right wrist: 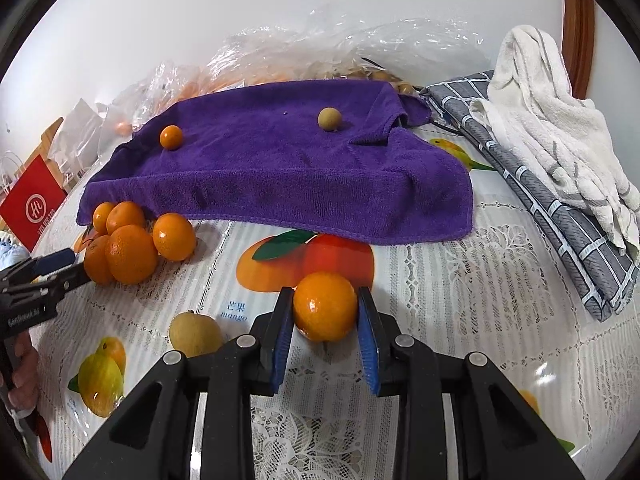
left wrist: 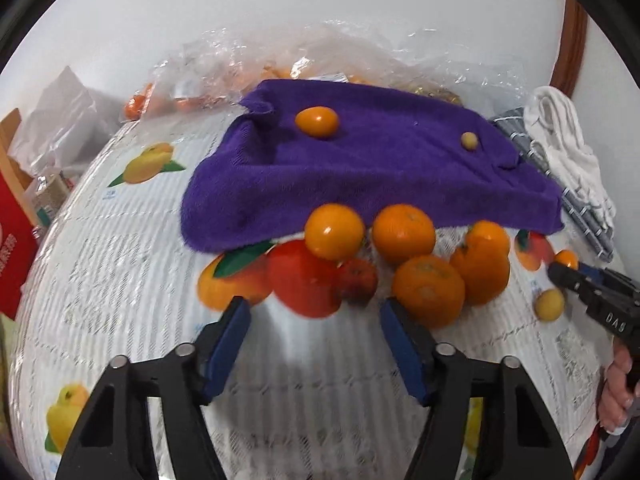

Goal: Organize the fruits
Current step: 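Grasp the small red fruit with the left tool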

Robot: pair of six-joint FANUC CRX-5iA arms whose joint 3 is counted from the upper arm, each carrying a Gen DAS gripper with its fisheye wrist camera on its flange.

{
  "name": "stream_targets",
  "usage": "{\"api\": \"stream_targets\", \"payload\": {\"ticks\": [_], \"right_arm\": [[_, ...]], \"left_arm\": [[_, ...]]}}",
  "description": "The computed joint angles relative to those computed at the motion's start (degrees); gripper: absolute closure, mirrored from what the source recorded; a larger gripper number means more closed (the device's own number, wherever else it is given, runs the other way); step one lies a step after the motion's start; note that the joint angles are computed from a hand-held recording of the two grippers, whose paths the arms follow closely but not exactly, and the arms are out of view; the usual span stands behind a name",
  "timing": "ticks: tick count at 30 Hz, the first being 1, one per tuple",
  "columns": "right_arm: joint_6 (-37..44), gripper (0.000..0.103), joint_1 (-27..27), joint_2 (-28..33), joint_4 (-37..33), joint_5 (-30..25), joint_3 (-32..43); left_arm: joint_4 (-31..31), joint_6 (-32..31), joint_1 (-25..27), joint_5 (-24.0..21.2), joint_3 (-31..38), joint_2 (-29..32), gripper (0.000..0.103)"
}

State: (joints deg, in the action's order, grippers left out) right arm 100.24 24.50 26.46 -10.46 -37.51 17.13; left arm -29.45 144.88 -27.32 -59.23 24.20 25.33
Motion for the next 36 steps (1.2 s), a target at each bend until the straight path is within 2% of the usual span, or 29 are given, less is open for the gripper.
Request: {"api": "stream_targets", "payload": {"ticks": [4,9,13,18,21,27,36], "right_arm": [[-0.42,0.072,0.19,-0.12,0.72,0.44,-0.40],[-0.66,0.072,0.29,-0.09,1.23,0.62,-0.51],[-2.81,0.072,1.02,-0.24,4.17,1.69,-1.61],[-4.37,0.073,1.53,-0.46,6.40,2.81,-2.65],[-4.32,0.073,1.38,-0.75,6.07,3.42,-3.02],[-0.62,0.073,-0.10,-1.72,0.10,4.08,-2.82],[2.62,0.073,-1.21,-2.23,-4.51,4.28,-2.38]], "left_arm": [[0.59,-1.22,0.53,0.69,1.09,0.89,0.047],[2.58,-1.51,1.55,4.78,-0.62,0.24,0.061],[5.19,-2.24,2.72,9.29,-3.65,-1.16,0.080],[7.81,-1.86,4.01,16.07,-8.47,-3.61,0.080],[5.22,1.98,3.59,18.47,-10.32,-5.17,0.080],[-1.44,9.86,2.07,19.24,-10.84,-6.46,0.080],[-5.96,15.15,1.19,18.54,-10.81,-7.15,0.080]]}}
